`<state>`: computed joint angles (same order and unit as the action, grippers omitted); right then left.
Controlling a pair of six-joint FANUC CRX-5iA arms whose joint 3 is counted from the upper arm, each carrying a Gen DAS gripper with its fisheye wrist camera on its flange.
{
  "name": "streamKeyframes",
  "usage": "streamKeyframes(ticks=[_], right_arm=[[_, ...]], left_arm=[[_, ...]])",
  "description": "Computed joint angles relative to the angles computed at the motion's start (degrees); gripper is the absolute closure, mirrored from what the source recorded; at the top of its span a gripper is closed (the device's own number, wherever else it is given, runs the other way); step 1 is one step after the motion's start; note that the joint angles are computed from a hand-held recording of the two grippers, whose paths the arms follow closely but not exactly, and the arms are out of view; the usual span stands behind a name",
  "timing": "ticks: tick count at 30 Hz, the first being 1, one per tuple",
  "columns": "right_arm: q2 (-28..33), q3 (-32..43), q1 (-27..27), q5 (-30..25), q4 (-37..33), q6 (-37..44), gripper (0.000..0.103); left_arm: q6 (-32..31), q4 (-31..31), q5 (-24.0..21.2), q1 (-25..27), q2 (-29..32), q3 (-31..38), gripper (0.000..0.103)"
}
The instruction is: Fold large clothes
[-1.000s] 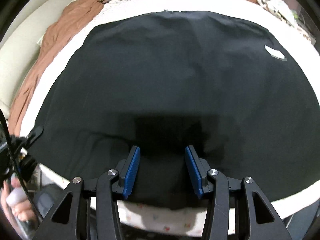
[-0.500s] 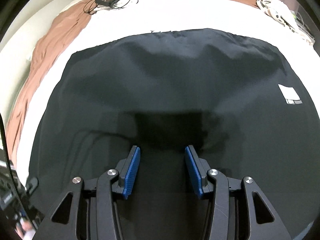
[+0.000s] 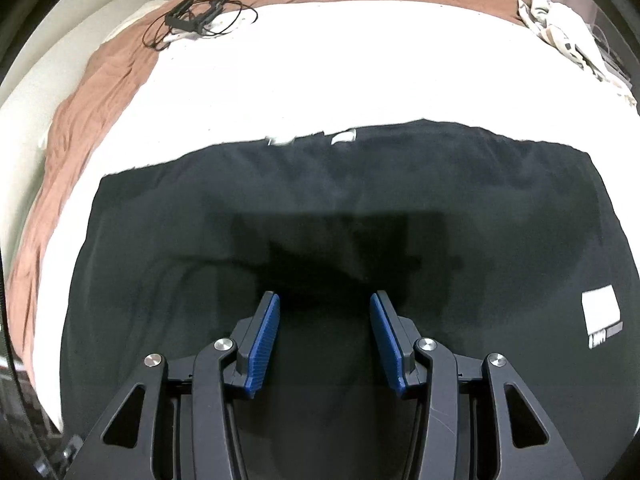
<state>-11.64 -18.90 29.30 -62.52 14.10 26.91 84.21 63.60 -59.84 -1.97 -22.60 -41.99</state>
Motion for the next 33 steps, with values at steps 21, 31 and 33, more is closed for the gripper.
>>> streamKeyframes(ticks=[21, 31, 33], right_arm=[[-14.3, -2.7, 11.1, -3.2, 2.6, -6.6, 0.063], [-23.4, -13.3, 27.0, -4.7, 5.5, -22.5, 0.063], [-25.6, -15.6, 30.2, -5.3, 6.6, -26.6, 0.063]], left_arm=[[-3.1, 4.2, -0.1, 0.2, -0.7, -2.7, 0.09], [-5.1, 6.5, -1.5, -0.5, -0.5, -0.2, 0.09], [-5.7, 7.4, -1.2, -1.5, -0.3, 1.0, 0.09]])
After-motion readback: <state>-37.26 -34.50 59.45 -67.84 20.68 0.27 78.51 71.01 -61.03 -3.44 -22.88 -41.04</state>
